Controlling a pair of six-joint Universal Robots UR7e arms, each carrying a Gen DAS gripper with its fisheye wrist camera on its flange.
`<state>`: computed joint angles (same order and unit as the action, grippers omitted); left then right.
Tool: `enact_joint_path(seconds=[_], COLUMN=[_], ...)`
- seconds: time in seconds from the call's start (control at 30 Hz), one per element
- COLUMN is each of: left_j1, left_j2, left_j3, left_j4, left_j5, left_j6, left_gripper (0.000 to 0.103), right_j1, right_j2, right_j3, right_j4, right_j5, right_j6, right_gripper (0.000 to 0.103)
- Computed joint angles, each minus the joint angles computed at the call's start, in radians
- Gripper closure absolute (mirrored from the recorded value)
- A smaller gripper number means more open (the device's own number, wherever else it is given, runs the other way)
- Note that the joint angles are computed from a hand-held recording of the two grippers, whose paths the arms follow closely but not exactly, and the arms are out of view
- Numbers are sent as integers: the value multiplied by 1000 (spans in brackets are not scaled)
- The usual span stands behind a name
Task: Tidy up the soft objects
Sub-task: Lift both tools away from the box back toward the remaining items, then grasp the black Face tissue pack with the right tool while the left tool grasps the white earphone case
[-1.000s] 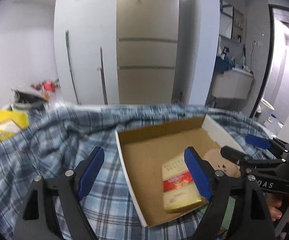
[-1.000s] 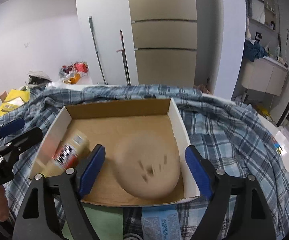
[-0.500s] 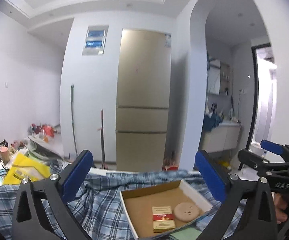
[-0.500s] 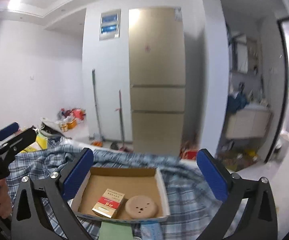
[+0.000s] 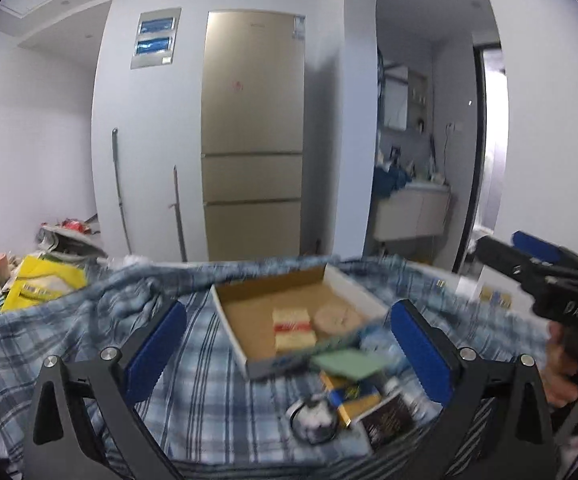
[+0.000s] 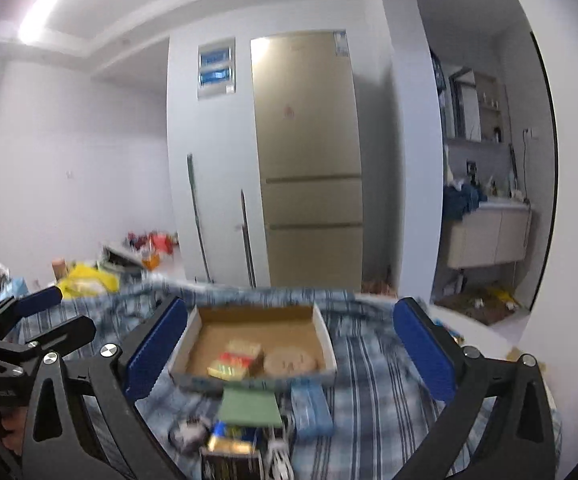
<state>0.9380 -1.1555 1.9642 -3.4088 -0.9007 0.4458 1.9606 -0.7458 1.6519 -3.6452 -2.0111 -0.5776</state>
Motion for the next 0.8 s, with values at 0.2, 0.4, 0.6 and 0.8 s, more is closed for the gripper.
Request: enact_joint_path(seconds=[0.2,0.4,0.6,0.8], left_j1=[9,20,66,83], left_j2=[-27,-27,-1,-2], left_j3=[85,141,116,112], left_j4=[1,-86,-77,-46], left_j5=[-2,25,24,5], left_j6=[-58,-7,-23,-49], left_gripper=[1,1,1,1], right_j1=[-7,-4,-17,-43], right_j2=[-23,-29,-3,28], right_j3=[70,108,66,31], right_j4=[23,143,390,594], right_j5=[-61,-113,-146,-135], right_j6=[46,127,250,293], right_gripper=[0,0,6,12])
